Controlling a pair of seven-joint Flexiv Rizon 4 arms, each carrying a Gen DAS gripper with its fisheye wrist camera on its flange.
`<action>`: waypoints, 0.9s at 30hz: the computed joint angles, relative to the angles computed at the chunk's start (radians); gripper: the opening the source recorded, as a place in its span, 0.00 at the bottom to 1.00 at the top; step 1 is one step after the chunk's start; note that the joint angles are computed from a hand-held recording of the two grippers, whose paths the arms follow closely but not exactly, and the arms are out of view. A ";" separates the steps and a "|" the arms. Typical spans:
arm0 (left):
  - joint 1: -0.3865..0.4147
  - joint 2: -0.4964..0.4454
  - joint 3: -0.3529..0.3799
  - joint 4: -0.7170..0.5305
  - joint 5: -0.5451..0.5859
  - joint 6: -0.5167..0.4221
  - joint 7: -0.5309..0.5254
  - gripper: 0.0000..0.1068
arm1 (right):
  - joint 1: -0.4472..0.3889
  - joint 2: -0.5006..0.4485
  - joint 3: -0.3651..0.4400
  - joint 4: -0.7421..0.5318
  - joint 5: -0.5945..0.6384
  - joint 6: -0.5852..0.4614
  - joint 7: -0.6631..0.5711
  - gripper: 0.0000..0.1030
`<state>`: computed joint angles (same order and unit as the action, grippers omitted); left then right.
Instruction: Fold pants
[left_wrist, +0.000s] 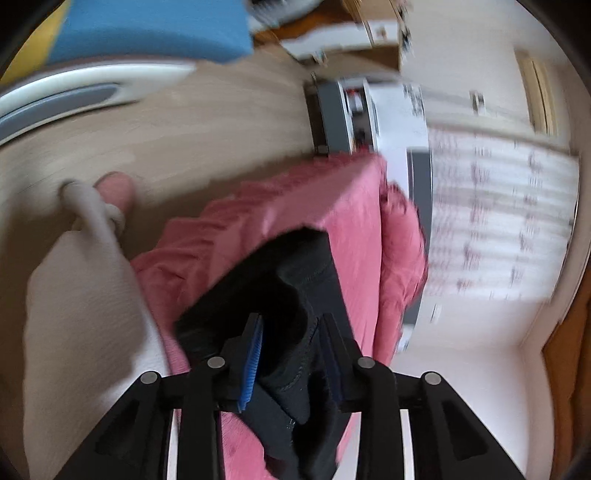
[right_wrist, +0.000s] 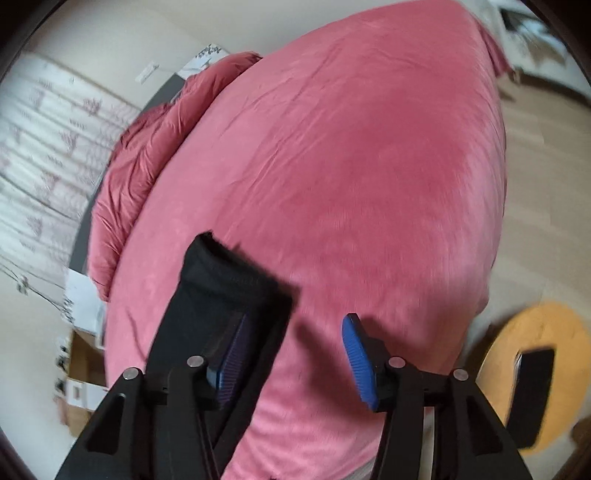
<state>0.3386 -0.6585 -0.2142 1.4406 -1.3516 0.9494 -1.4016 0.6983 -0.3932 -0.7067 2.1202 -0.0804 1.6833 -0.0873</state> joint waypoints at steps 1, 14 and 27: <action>0.003 0.024 -0.006 0.037 -0.045 0.024 0.021 0.31 | 0.035 -0.002 -0.020 0.007 0.003 0.014 0.008 0.53; -0.124 0.030 0.008 -0.026 -0.032 -0.180 0.177 0.52 | -0.182 -0.141 0.341 -0.295 0.009 -0.056 -0.047 0.53; -0.147 -0.002 -0.007 -0.036 0.204 -0.021 -0.010 0.53 | 0.019 -0.230 0.084 -0.304 -0.205 -0.099 0.097 0.59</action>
<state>0.1918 -0.6610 -0.2209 1.4047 -1.1479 0.9280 -1.4120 0.7169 -0.6236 -0.6227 1.8165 -0.2851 1.5840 0.0092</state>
